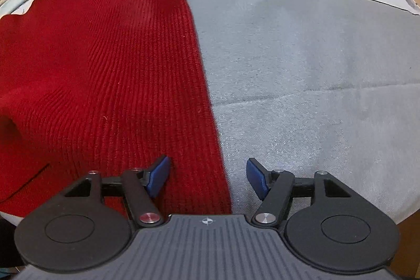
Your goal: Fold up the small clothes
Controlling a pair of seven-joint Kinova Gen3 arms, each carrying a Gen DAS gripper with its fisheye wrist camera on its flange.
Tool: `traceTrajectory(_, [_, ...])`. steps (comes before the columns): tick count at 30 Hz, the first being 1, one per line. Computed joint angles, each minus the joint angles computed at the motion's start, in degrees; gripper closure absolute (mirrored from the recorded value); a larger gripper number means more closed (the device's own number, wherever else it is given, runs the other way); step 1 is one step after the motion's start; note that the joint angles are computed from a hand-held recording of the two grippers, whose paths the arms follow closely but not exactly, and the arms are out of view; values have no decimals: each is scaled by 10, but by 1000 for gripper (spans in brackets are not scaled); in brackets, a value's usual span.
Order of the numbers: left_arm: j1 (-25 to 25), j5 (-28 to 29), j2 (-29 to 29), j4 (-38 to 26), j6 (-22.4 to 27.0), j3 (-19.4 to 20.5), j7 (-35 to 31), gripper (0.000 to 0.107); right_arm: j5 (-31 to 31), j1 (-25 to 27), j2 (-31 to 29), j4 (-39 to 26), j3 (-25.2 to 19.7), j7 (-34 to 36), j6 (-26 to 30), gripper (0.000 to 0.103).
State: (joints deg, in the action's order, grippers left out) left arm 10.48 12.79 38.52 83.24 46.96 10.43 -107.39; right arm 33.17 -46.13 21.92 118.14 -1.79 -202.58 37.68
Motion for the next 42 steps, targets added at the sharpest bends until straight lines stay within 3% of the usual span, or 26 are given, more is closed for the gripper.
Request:
traceTrajectory(2, [1,-5,-7,13,-19,1,-11,94,37,20,-3,6,-29,-26,-12,68])
traceTrajectory(4, [-11,5,-13,25,-34,13,-30,96,81,25,2,5,-57,-69,3,81])
traceTrajectory(5, [-19,13,-18,33,-43,21,-45,97,98,14,1,7,-55,-92,6,95])
traceTrajectory(7, [-37,40,-31,51,-61,31,-79,98,123,-30,-14,21,-20,-139,-1,95])
traceTrajectory(11, [-124,122,-68,110,-143,88,-124,100,163,-136,-57,46,62,-232,20,96])
traceTrajectory(13, [-120,122,-94,134,-181,75,-121,100,167,-184,-73,63,102,-277,35,96])
traceTrajectory(15, [-76,85,-95,133,-183,35,-89,100,153,-196,-70,74,124,-294,28,96])
traceTrajectory(17, [-23,38,-77,103,-147,-12,-48,100,120,-166,-52,66,112,-274,10,96])
traceTrajectory(19, [21,-5,-65,78,-124,-48,-2,100,94,-113,-42,47,66,-228,17,96])
traceTrajectory(23, [40,-56,-45,40,-76,-55,51,100,58,-30,-18,7,-19,-139,61,96])
traceTrajectory(27, [52,-97,-38,31,-48,-49,63,100,97,51,-10,32,-66,-122,8,96])
traceTrajectory(29, [46,-96,-44,37,-59,-47,73,100,120,82,-8,33,-99,-119,-7,95])
traceTrajectory(32, [45,-98,-46,42,-75,-54,102,100,99,91,10,8,-117,-72,27,90])
traceTrajectory(35, [-6,-59,-47,47,-64,-4,59,99,71,94,20,-10,-112,-49,45,73])
traceTrajectory(37, [-24,-28,-43,45,-62,9,41,92,76,112,20,-7,-131,-60,48,69])
traceTrajectory(39, [-20,-19,-44,47,-71,-3,50,88,77,128,24,-10,-152,-59,55,66])
traceTrajectory(42, [-15,-12,-29,30,-62,-9,65,80,67,125,23,-10,-143,-39,49,62])
